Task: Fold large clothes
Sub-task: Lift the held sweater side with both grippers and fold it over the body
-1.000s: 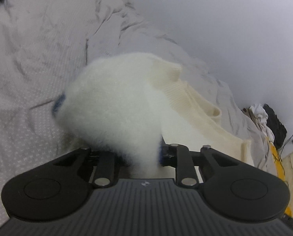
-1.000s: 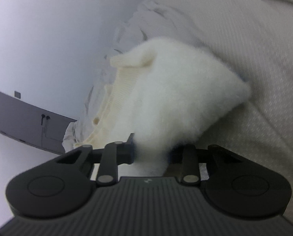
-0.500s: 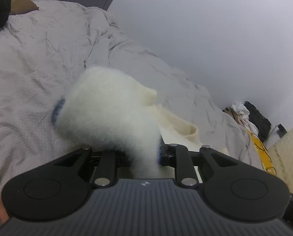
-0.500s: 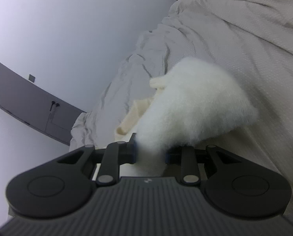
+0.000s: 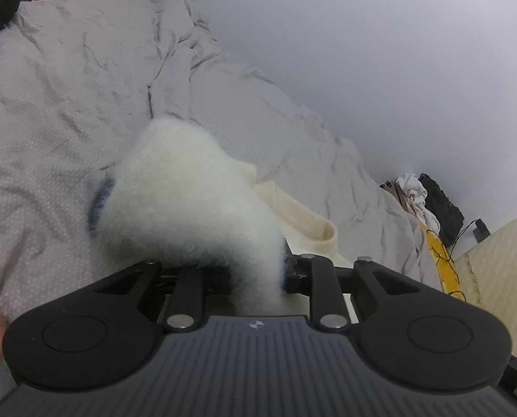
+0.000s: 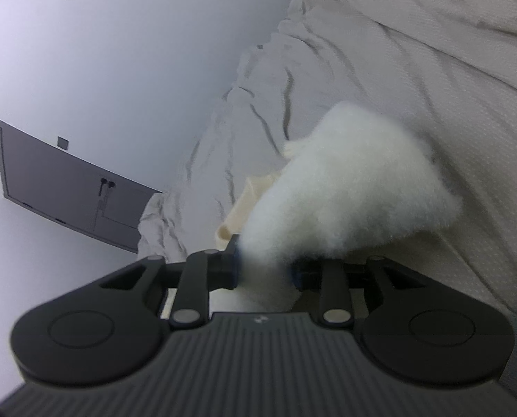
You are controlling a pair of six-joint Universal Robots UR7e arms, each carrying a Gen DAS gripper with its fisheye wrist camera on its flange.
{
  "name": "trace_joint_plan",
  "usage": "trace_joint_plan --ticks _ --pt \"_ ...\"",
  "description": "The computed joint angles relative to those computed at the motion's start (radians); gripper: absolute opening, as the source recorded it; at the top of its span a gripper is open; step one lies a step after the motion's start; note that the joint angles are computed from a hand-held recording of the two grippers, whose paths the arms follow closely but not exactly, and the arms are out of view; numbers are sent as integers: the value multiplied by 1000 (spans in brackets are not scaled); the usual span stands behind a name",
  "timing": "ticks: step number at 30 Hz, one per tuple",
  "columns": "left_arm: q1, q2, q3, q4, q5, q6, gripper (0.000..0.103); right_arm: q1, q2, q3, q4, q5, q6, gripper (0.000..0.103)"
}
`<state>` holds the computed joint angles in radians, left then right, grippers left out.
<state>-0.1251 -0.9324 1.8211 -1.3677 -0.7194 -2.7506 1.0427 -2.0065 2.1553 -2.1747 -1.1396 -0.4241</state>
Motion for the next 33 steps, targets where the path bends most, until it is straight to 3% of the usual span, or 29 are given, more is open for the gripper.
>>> trace_joint_plan --ticks 4,16,22,29,33 --pt "41 -36 14 -13 53 32 26 32 38 -17 -28 6 59 36" --pt "229 -113 48 -129 162 296 27 203 249 -85 -255 -103 282 38" --pt "305 -140 143 -316 214 456 29 224 360 -100 -367 -121 280 39" --pt "362 -155 276 -609 288 638 30 178 460 -111 -435 -38 250 41" --pt "397 -150 338 -802 312 760 31 170 513 -138 -439 -29 254 41"
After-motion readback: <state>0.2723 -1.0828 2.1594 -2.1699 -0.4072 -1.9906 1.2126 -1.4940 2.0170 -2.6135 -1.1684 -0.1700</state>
